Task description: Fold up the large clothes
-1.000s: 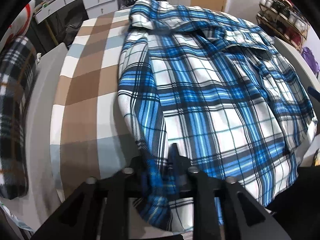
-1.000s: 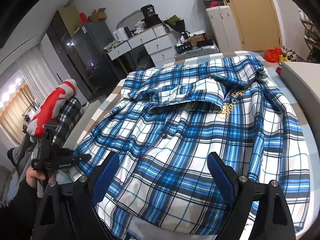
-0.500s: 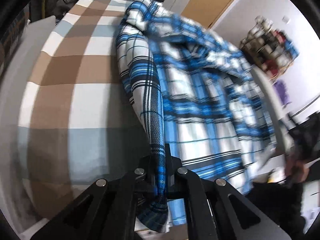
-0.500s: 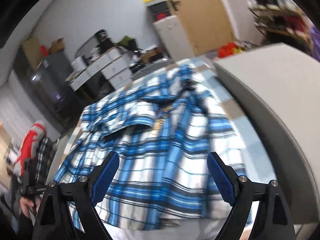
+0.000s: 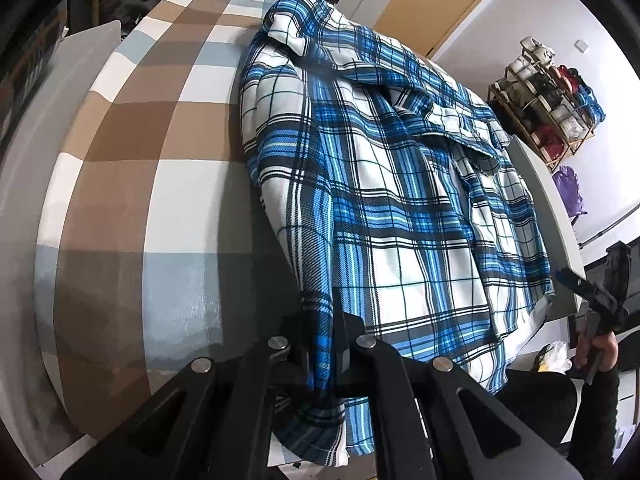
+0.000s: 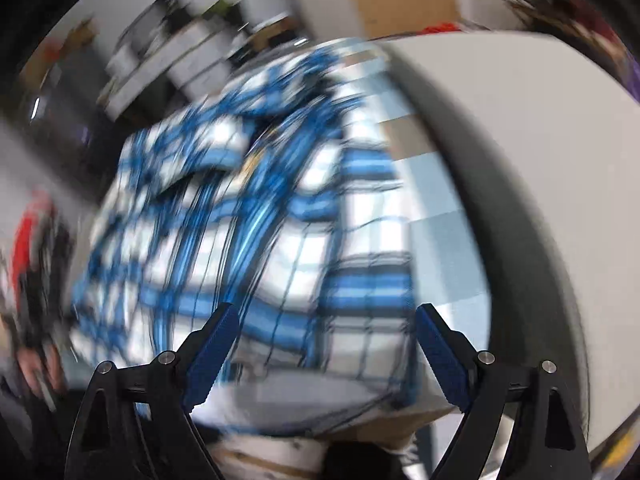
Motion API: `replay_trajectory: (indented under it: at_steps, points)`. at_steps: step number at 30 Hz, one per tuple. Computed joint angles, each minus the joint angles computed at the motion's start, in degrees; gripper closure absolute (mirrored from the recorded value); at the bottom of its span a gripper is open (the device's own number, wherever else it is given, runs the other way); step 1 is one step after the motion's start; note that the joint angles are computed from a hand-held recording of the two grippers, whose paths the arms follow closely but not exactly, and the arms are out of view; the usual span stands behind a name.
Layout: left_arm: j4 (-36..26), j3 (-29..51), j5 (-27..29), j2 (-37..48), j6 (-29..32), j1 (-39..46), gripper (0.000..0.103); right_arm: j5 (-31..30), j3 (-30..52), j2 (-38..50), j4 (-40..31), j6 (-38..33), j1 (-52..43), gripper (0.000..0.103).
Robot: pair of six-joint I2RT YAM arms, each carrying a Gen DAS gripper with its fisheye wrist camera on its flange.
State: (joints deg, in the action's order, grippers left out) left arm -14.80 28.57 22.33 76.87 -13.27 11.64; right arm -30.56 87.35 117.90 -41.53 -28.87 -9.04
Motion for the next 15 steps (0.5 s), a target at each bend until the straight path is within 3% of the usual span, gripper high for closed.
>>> replay_trajectory:
  at_steps: [4,7,10,11,13,14,15]
  points:
    - [-0.8,0.6,0.5,1.7,0.8,0.1,0.102,6.3,-12.0,-8.0,7.1,-12.4,4.0,0.015]
    - [-1.1,0.4,0.6,1.2,1.3,0.5,0.102,11.8,-19.2,-11.9,15.4,-17.2,6.4,0.023]
    - [-1.0,0.5,0.6,1.4,1.3,0.4,0.102,15.8,-19.6,-10.9,18.0,-18.5,8.0,0.044]
    - [-0.9,0.5,0.6,1.5,1.2,0.4,0.102,15.6,-18.6,-10.0,17.4,-18.7,8.1,0.048]
    - [-0.9,0.5,0.6,1.6,1.3,0.4,0.102,13.7,-16.9,-8.8,16.8,-18.2,7.9,0.067]
    - [-0.9,0.5,0.6,1.6,1.3,0.4,0.102,13.0,-15.2,-7.6,15.0,-18.2,7.8,0.090]
    - [-0.9,0.5,0.7,1.6,1.2,0.4,0.102,11.0,-13.0,-6.2,11.8,-18.0,7.3,0.100]
